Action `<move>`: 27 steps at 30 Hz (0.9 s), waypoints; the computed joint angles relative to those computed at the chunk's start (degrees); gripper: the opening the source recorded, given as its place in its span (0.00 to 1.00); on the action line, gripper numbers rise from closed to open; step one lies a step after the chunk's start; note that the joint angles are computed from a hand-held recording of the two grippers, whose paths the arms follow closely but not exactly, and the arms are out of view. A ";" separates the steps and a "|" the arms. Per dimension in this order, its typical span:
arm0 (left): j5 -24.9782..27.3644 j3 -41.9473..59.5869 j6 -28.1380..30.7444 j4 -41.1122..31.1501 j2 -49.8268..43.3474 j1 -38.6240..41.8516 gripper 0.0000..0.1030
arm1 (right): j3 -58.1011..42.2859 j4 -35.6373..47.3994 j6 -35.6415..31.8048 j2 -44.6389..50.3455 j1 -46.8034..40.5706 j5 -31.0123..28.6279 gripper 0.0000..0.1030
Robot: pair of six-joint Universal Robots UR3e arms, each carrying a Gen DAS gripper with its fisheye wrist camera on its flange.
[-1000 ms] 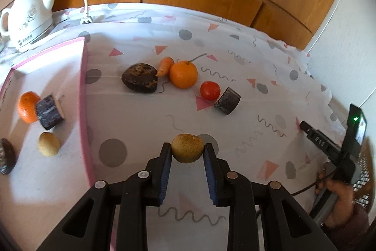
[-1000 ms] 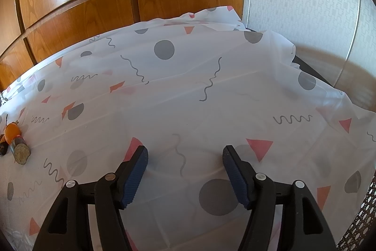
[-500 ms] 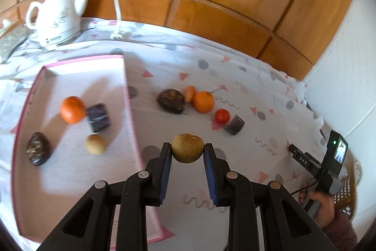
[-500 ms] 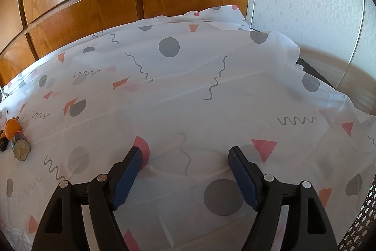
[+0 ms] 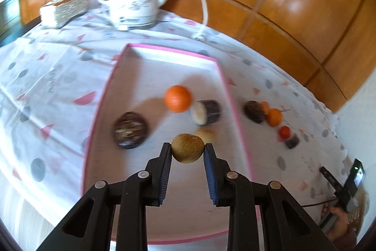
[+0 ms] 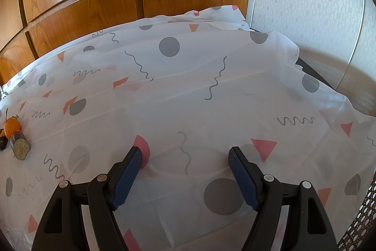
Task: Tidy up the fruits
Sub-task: 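Carry the yellow-green fruit into the tray and open the left tool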
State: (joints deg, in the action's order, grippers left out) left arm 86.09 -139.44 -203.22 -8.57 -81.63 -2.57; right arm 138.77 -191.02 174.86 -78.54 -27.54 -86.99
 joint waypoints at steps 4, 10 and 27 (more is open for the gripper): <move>-0.21 -1.91 0.63 1.11 -0.45 2.25 0.27 | -0.02 0.25 -0.15 -0.12 -0.06 -0.05 0.75; 0.54 0.13 1.28 3.09 -5.94 1.89 0.27 | -0.78 2.95 0.13 -1.23 0.57 -1.11 0.75; 1.24 2.69 1.29 4.69 -11.26 1.21 0.36 | -2.43 12.04 -2.51 -6.64 4.47 1.90 0.74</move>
